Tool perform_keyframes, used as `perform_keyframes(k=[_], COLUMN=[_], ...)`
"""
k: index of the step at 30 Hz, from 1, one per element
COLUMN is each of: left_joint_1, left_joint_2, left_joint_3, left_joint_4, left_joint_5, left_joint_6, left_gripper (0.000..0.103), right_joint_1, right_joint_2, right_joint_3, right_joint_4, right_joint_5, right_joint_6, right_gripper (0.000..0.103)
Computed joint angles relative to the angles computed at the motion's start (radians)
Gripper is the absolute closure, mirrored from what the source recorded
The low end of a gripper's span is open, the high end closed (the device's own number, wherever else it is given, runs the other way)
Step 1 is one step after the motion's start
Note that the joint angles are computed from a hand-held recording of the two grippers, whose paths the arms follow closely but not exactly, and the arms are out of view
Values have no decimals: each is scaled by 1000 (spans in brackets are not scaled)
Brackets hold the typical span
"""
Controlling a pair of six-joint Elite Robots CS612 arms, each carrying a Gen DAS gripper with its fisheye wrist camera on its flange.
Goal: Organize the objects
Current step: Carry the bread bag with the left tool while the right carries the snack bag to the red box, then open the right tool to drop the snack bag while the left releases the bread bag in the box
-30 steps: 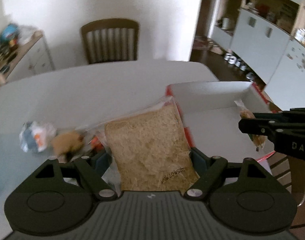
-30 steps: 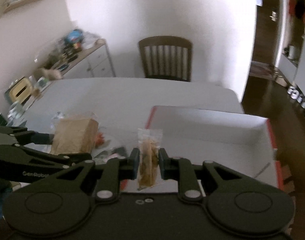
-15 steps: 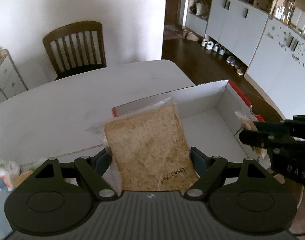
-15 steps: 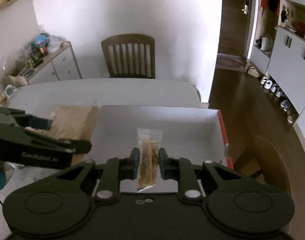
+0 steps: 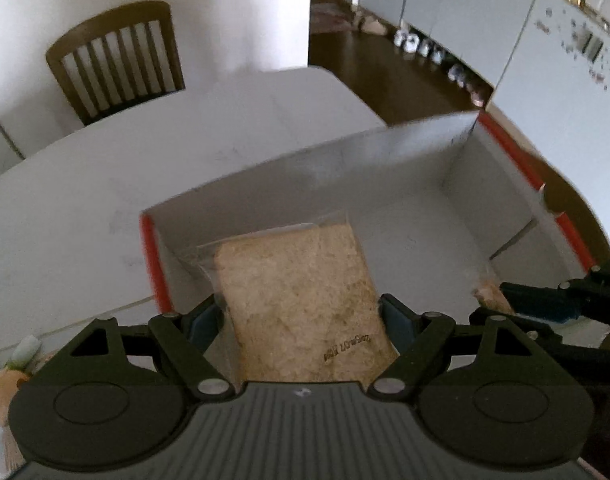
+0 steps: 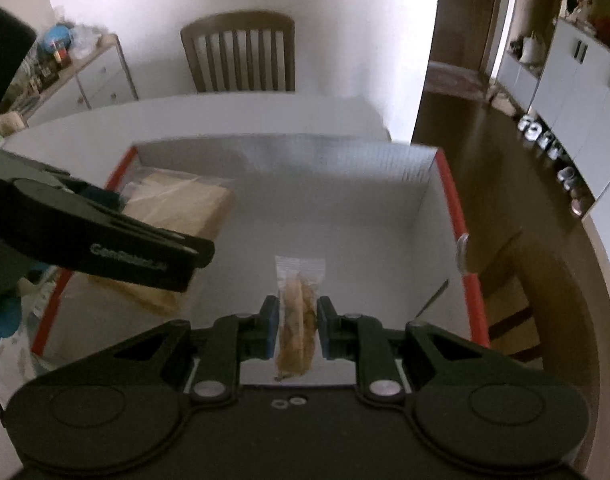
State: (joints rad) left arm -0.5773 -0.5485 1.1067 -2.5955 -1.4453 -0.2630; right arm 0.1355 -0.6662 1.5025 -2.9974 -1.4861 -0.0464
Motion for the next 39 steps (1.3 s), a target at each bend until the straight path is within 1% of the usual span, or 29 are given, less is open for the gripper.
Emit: perform_keyframes(k=[2,3,7,9,11,13,17,19,22,25,28,32,35,37,39], left_joint_1=[-2,-8,-13,-11,-14,-14,-16,-18,-21,-21,-22,-25,-25,-25,-25], left_joint_2=[16,21,46,57,63,65,66,62,56,41,18,-27,-56,-78,-99], left_joint_3=[-21,-22,-64,-85,-95,-98,-94,-87,-76,-54,-18,52,97,132,167], left_joint_4=[26,14,49,73,84,86,83,78,67,46,10,-56,-105,-140,-175], left_joint_5=[10,34,35,8,19,16,26,33,46,44,46,42,38,39,34], left_joint_6=[9,34,74,76,82,96,93,94,87,74,69,56,47,38,32], left_gripper=[21,21,26,26,26,26,26,26,25,25,25,25,25,25,25], right_joint_1=[2,4,5,5,5,3,-3,-9,-12,-17,-20,-22,-21,-20,-17], right_joint_2=[11,14,32,38,42,42,42,41,38,32,22,-3,-22,-35,-48], right_joint_3=[-14,-21,-52,-59,-64,-67,-67,-63,-57,-57,-49,-22,3,21,40], right_joint_4=[25,36,82,100,112,127,146,145,138,148,137,111,78,51,23], right_joint_5=[-5,-10,-29,-30,-41,-35,-22,-2,0,17,19,33,40,44,54], right_joint_6=[-15,-20,-44,-52,-59,-62,-74,-76,-90,-86,-84,-77,-82,-82,-85], right_gripper=[84,84,84,84,84,84,82,78,76,75,74,72,68,56,56])
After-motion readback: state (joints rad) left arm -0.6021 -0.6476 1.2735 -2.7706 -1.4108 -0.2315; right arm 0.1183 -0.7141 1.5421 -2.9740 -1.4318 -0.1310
